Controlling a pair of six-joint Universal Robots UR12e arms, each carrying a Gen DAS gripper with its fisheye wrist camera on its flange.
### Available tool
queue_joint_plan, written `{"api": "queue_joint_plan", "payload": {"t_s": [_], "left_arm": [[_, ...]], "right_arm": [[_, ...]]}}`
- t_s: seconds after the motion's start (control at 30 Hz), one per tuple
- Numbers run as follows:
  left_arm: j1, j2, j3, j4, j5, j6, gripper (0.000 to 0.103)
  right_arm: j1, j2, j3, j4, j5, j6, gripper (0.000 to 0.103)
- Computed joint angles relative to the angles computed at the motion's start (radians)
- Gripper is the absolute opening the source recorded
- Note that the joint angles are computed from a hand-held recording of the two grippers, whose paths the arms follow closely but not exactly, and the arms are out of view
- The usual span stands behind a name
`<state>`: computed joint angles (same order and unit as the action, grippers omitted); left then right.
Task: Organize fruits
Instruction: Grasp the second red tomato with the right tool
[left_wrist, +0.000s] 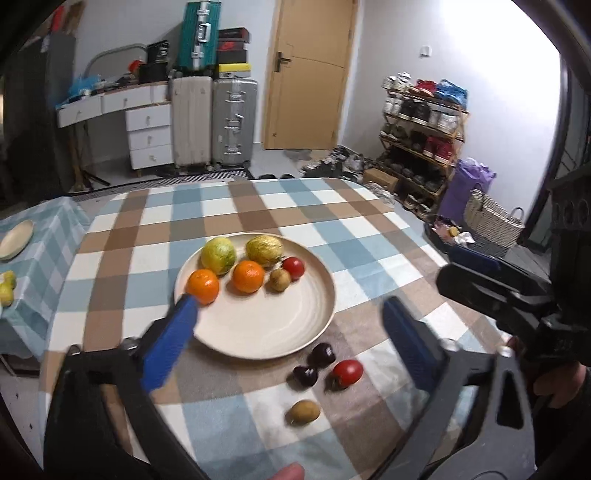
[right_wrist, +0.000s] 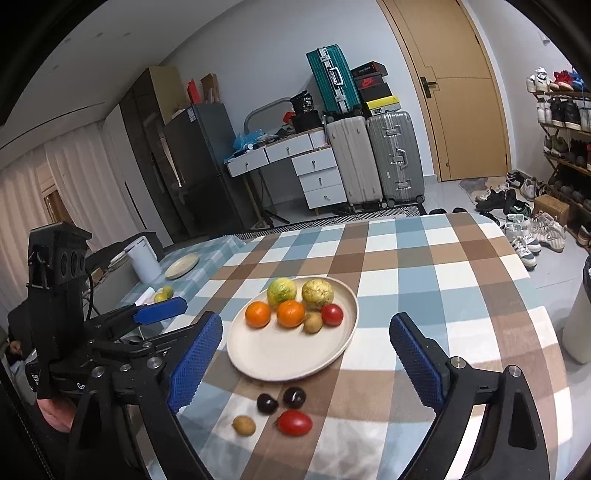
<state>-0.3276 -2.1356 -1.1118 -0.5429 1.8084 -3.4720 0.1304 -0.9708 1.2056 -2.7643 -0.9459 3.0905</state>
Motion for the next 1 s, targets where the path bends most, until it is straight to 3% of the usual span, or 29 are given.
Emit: {"api": "queue_joint_plan", "payload": {"t_s": [0.2, 0.47, 1.0], "left_arm": [[0.000, 0.045, -0.104, 0.021, -0.013, -0.081, 0.102], [0.006, 0.072, -0.198, 0.025, -0.017, -0.158, 0.102], [0.022, 0.058, -0.206, -0.008, -0.075, -0.177, 0.102]], "right_arm": [[0.006, -0.027, 0.063, -0.011, -0.012, -0.011, 0.099], [0.012, -0.035, 0.099, 0.057, -0.035, -0.065, 0.101], [0.035, 0.009, 0.037, 0.274, -0.053, -0.139, 0.101]]}}
